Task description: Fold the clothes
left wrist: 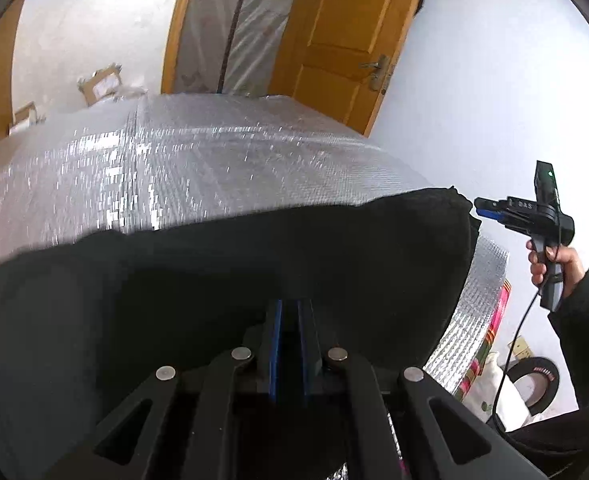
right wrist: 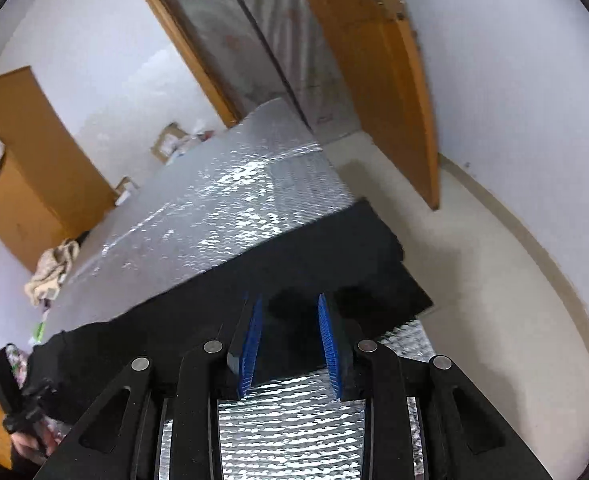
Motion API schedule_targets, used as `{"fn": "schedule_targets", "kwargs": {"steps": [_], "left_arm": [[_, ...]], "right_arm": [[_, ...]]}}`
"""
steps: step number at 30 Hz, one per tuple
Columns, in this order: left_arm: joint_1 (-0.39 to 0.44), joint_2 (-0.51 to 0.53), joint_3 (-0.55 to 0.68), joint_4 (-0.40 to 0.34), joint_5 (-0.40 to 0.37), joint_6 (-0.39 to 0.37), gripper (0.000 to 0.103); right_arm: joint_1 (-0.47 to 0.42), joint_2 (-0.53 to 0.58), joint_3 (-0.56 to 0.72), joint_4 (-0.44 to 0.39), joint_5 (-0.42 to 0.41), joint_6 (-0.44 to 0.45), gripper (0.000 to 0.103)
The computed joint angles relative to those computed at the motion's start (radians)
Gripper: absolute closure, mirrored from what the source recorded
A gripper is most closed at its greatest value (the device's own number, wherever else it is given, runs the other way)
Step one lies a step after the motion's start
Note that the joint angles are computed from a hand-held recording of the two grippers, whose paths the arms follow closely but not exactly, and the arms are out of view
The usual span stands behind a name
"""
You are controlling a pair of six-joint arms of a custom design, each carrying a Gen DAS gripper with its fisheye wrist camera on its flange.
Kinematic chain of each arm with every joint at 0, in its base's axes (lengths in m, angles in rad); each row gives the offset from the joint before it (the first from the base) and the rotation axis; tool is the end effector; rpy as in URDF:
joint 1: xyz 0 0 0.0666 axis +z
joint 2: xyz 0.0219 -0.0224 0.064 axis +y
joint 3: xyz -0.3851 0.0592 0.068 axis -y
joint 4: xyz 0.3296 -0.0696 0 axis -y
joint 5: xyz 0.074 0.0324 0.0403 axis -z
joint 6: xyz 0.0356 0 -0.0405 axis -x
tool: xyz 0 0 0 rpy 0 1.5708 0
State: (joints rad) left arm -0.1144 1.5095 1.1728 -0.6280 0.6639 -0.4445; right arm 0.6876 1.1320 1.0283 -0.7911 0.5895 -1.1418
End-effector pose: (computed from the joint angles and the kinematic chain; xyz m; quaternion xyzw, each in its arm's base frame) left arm 0.4298 -0.0719 0.3263 0.3424 0.8405 -0.2605 0.3294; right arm 0.2542 0.1826 0.3931 0.2971 0.8579 0.0842 0.4107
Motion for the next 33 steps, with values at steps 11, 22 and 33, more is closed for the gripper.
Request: {"fn": "schedule_targets", "kwargs": {"steps": [11,22,33], "left_arm": [[-0.181,0.095,0.223,-0.161,-0.042,-0.148,0.077],[-0.335,0.257,0.389,-0.253,-0.135,-0.186,0.071],[-0.356,0.287,0.407,-0.260,-0.169,-0.216,0.071]], "right_arm": [[-0.006,0.082,0.117,0.094,-0.003,0.508,0.072],[-0.103,0.227,0.196,0.040,-0.315,0.894,0.072],[-0.174,0.248,0.216,-0.001,-0.459,1.011,0.071]]}}
